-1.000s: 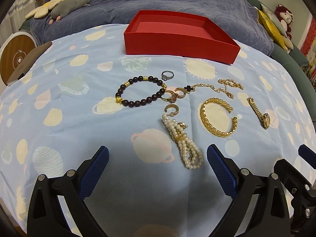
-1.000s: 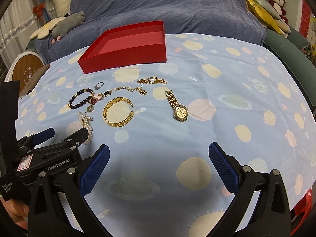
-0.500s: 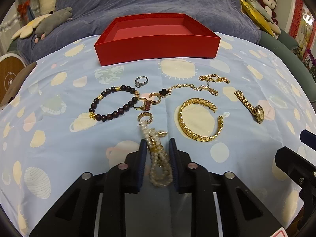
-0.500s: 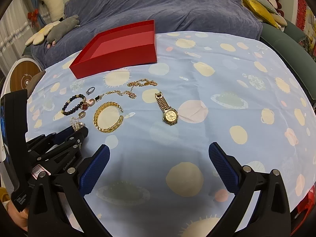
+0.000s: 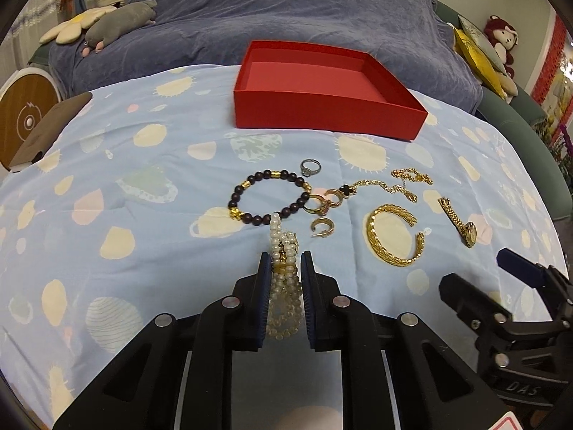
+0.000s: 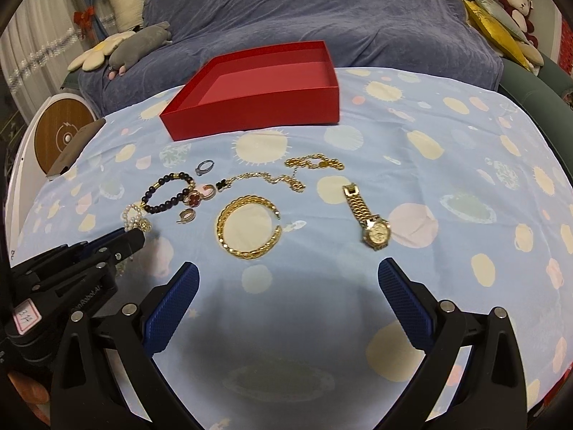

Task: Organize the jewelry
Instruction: 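Lower the left gripper onto the white pearl strand and close it, then lift the pearl strand with the left gripper while the right gripper grasps the gold bangle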

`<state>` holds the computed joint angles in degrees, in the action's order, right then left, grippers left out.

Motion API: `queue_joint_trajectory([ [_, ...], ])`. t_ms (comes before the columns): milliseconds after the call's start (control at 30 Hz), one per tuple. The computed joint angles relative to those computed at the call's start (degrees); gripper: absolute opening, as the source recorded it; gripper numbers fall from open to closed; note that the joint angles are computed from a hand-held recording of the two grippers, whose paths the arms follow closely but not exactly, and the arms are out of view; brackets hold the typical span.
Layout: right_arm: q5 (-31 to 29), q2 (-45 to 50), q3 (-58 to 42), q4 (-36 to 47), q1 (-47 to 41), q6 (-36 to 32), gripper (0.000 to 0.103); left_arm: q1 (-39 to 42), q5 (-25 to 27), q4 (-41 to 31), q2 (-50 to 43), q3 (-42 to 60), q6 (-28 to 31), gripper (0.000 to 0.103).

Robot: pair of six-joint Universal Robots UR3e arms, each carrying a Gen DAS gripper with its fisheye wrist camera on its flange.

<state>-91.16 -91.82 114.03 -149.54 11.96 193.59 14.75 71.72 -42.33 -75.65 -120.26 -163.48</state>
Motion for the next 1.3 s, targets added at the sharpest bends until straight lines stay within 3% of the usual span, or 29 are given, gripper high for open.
queue_joint_trajectory([
  [200,-0.15,8.26,-4.14,-1.63,2.97,0.93,0.073,5.53,-2.13,-2.91,2.62,-0.38,2.86,0.014],
  [433,-2.52,14.09,-8.04,-4.97,4.35,4.84,0.068,9.18,-3.95,-5.73,2.66,0.2,4.56,0.014],
  [600,-6.91,18.22,-11.89,-5.84,5.95,5.93,0.055,10.02,-4.93,-6.64,1.93,0.81,4.98,0.014],
  [933,-6.56,17.87,-10.68,-8.1,5.18,3.7,0.054,9.97,-5.04,-6.86,-0.6,2.15,4.8,0.014],
  [1300,-2.94,10.1,-8.82,-7.45,3.51,2.54,0.054,8.49,-6.49,-8.69,0.41,4.61,3.48,0.014],
])
